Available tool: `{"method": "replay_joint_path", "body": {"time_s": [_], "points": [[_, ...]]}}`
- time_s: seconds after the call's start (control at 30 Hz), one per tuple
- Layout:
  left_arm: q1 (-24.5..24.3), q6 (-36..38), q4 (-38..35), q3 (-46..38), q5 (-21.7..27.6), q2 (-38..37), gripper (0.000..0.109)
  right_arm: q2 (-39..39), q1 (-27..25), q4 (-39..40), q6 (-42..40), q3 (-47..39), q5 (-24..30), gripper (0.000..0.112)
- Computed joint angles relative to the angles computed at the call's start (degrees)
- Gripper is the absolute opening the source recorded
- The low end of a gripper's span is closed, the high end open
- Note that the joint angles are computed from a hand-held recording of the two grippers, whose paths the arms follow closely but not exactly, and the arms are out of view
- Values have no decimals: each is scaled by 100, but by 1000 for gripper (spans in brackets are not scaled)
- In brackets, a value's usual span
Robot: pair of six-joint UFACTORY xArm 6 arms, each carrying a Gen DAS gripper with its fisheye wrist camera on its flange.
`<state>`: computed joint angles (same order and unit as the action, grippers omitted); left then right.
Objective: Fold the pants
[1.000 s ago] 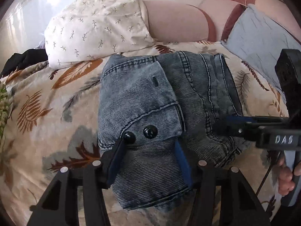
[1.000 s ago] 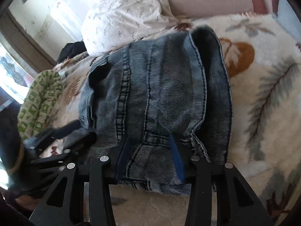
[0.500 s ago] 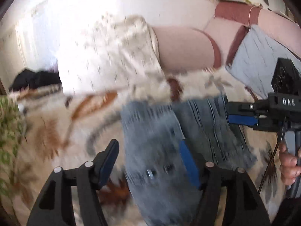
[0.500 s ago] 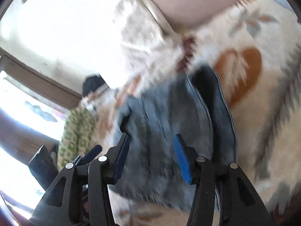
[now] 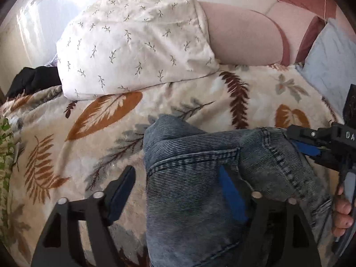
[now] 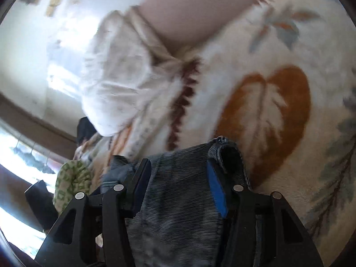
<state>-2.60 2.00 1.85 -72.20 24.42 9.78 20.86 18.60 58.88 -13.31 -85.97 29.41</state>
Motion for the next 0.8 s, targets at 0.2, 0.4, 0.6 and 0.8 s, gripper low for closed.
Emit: {"method": "replay_joint_path", "body": {"time_s": [0.2,0.4,0.6,0.8], "points": [[12,-217,142,212,-175,-122,85,-110,18,-651,600,121,-62,52],[242,-39,-213,1122,-342,-1128,85,-1028,59,-921,574,862,-247,63],[266,-233,641,2369,-597,-2401,85,-2125,268,-257,-198,1913,-261,65],[214,-872,1499,2868,-557,-2708,85,-2647,755,-643,-84,2598,-470,65]]}}
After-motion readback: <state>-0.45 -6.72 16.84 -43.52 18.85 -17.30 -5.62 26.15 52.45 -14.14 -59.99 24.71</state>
